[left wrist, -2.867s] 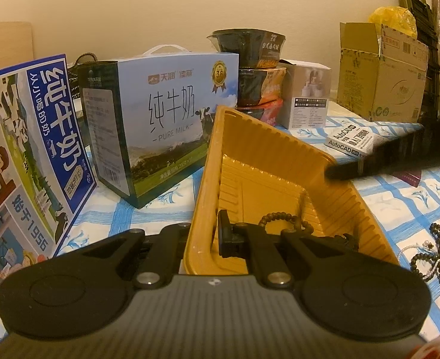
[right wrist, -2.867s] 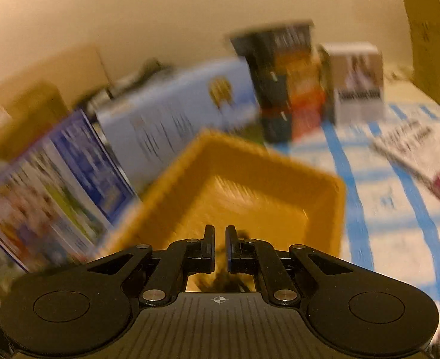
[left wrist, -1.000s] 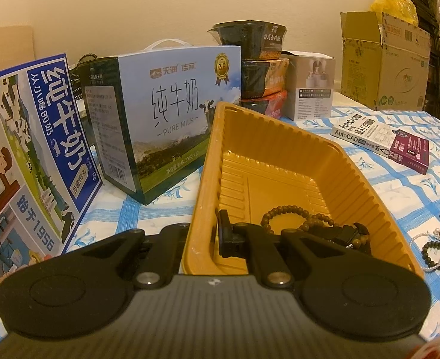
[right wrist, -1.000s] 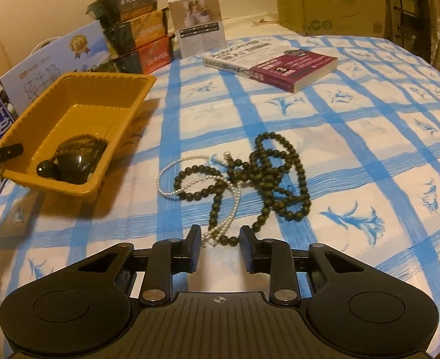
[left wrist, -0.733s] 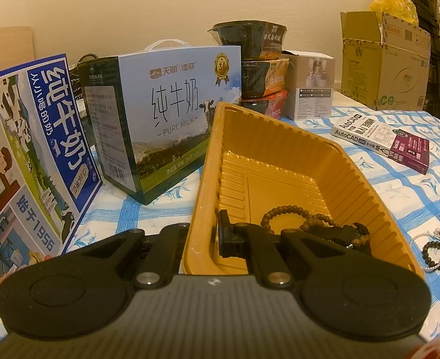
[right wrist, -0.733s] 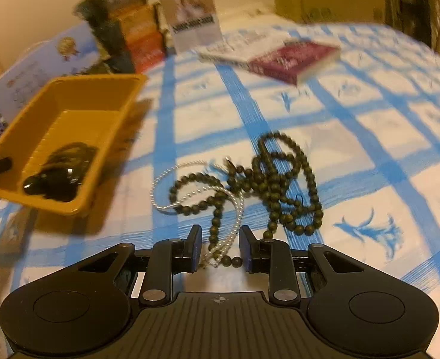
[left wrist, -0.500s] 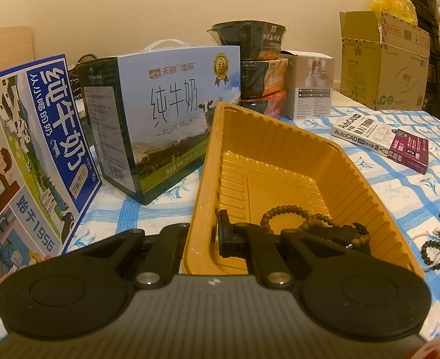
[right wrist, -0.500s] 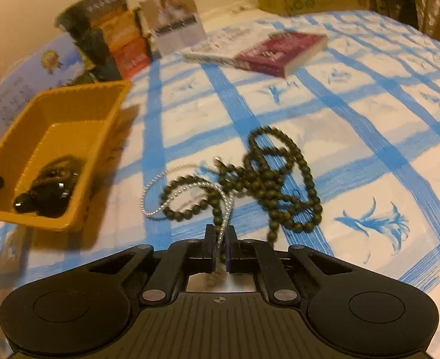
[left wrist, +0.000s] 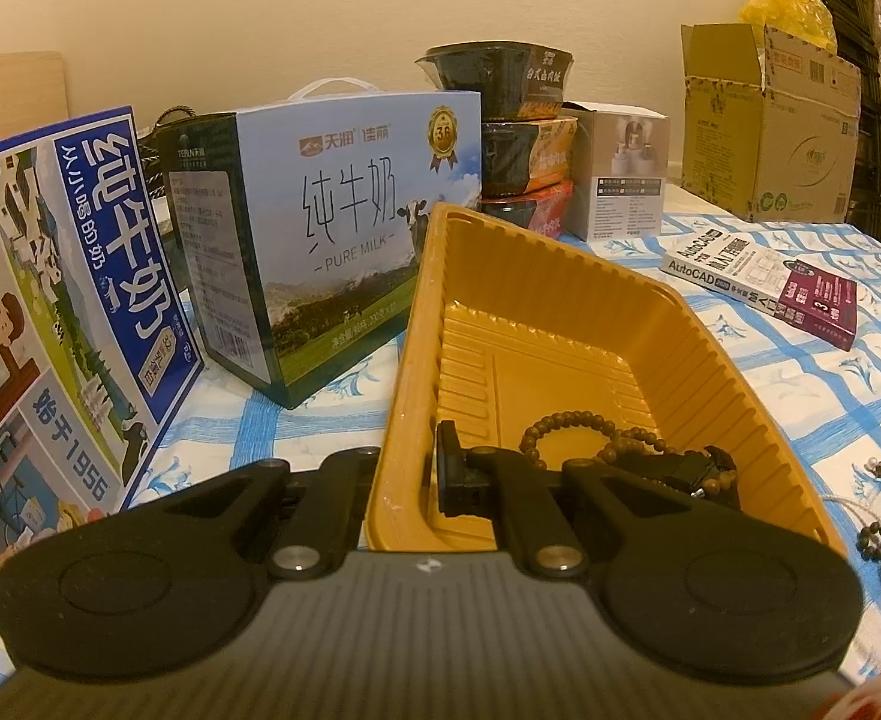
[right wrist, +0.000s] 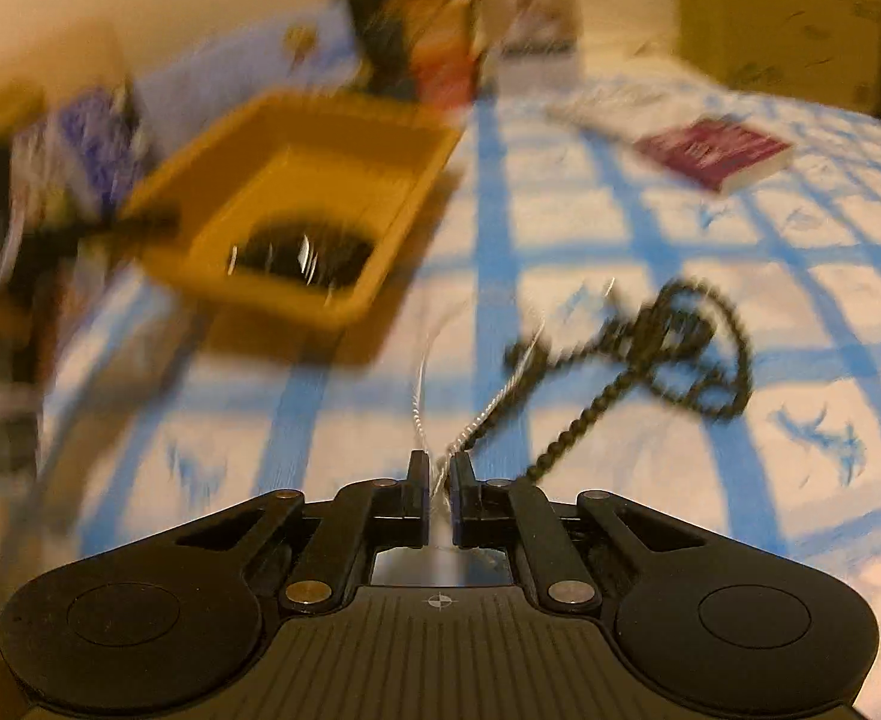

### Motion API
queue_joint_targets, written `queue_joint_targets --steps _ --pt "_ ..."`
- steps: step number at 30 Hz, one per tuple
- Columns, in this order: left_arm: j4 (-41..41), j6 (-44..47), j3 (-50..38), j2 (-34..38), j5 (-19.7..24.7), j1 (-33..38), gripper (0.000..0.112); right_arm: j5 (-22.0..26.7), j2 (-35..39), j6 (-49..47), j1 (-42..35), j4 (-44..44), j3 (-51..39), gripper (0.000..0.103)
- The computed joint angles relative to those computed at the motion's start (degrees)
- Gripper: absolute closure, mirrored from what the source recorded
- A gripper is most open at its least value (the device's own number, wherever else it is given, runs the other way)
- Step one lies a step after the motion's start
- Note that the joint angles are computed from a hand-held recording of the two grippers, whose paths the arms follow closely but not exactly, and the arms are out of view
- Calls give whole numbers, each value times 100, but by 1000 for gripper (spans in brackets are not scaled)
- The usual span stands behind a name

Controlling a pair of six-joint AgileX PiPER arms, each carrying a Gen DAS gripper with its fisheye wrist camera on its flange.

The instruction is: Organize jewelry

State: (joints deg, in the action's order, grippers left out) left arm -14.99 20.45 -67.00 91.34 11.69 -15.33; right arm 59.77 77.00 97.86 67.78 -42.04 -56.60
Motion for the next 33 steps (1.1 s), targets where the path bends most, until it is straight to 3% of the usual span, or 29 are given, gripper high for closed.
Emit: queue_joint_targets --steps 6,15,22,26,33 --pt "-10 2 7 -3 -6 -2 106 315 77 256 272 207 -8 78" --pt "171 -183 17 -18 7 -26 106 320 -191 985 -196 -137 288 78" --pt "76 -81 32 -11 -6 -9 106 -34 19 551 -887 -236 342 79" --pt "135 -137 18 15 -10 -6 106 -204 271 92 -1176 -237 299 86" --pt "88 -79 10 24 -16 -9 106 178 913 -987 -1230 -361 -155 89"
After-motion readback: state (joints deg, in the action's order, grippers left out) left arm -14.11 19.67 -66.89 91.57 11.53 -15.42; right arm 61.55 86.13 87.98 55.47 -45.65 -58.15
